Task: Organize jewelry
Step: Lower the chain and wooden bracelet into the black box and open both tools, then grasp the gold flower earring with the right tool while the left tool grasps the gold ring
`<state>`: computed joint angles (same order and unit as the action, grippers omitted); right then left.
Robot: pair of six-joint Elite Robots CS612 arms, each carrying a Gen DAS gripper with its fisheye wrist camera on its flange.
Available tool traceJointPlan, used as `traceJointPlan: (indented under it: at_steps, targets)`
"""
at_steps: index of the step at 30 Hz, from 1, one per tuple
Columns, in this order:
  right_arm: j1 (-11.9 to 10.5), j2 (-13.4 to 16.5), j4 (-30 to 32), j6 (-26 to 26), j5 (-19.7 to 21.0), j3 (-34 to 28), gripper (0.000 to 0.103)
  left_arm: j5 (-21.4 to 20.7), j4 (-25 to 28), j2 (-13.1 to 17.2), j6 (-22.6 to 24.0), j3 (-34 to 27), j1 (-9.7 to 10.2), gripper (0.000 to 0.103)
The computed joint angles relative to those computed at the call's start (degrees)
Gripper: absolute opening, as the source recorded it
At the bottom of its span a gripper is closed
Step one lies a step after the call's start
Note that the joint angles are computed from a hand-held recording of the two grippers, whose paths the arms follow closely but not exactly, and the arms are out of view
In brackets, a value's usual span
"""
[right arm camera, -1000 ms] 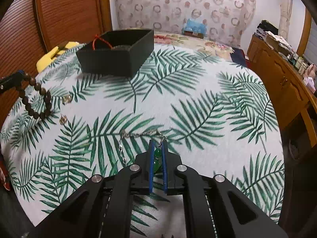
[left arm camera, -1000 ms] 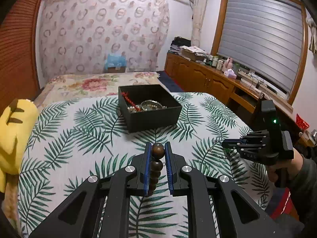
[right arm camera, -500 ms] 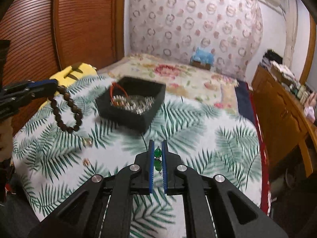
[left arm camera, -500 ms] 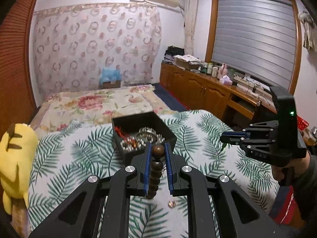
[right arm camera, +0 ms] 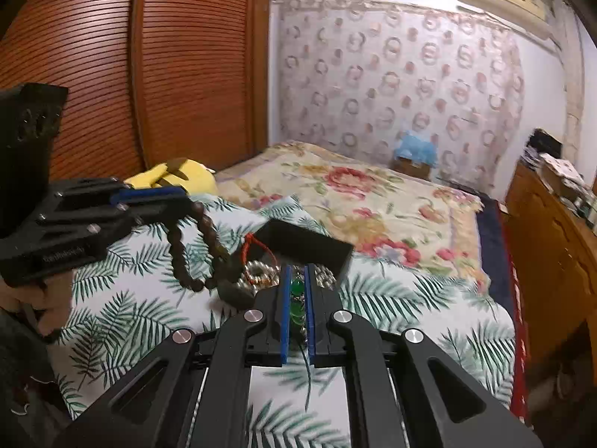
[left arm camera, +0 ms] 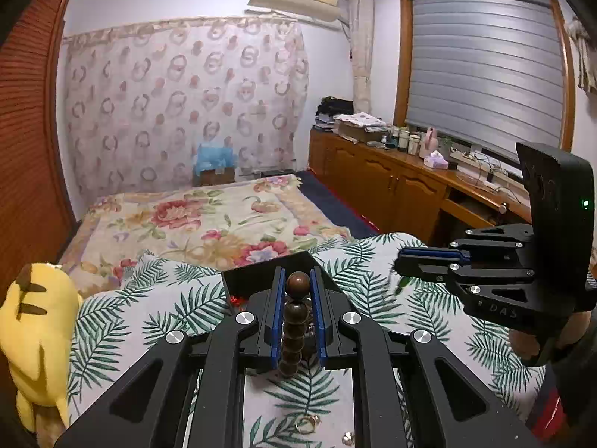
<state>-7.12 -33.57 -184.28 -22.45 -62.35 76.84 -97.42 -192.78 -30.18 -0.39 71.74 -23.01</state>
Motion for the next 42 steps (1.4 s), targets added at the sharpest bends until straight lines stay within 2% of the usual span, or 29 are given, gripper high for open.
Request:
traceJointPlan:
  at_steps: [10,22,23,25,27,29,31,33,35,37,40,42]
  targets:
    - [0.32,3.93,6.56,2.07,2.77,-8.10,0.008,0.62,3.65,2.39,-1.30,-4.42,0.10,0.012]
    - [0.83,7.36,13.80,2.99,0.42,-13.11,0.010,1.67,6.03,3.87,-0.99,-8.65,-0.01,0.012]
    - [0.82,7.49,14.10,2.98,0.38,-13.24,0.012,1.81,6.68,4.14,-1.22,-9.14,0.01,0.013]
    - [0.67,7.54,13.56,3.36,0.63,-12.90,0.025,1.60,7.71,4.54,-1.67,-9.83,0.12,0.013]
    - [0.52,7.37,12.95,3.56,0.87,-12.37,0.032,1.95,7.88,4.65,-1.97,-9.91,0.12,0.014]
    - [0.38,7.15,12.37,3.65,0.94,-11.81,0.032,2.11,7.77,4.58,-1.97,-9.66,0.11,0.019]
    - [0.28,6.64,11.12,3.80,0.72,-10.55,0.032,2.62,7.39,4.49,-1.80,-9.29,0.09,0.033]
    - [0.20,5.97,9.72,3.61,0.67,-8.85,0.032,3.34,7.00,4.18,-1.30,-8.36,0.04,0.037]
    - [0.17,5.26,8.40,3.15,0.68,-7.06,0.032,3.94,6.84,3.79,-0.68,-7.26,-0.03,0.046]
    - [0.10,4.42,7.03,2.57,0.93,-4.88,0.032,4.92,6.19,3.33,-0.04,-5.94,-0.16,0.067]
    - [-0.02,3.42,5.50,2.16,2.23,-2.14,0.032,5.95,4.80,2.76,0.51,-3.80,-0.25,0.083]
    - [-0.07,2.80,4.86,1.65,3.16,-0.35,0.032,5.72,4.97,2.42,0.48,-2.94,-0.13,0.089]
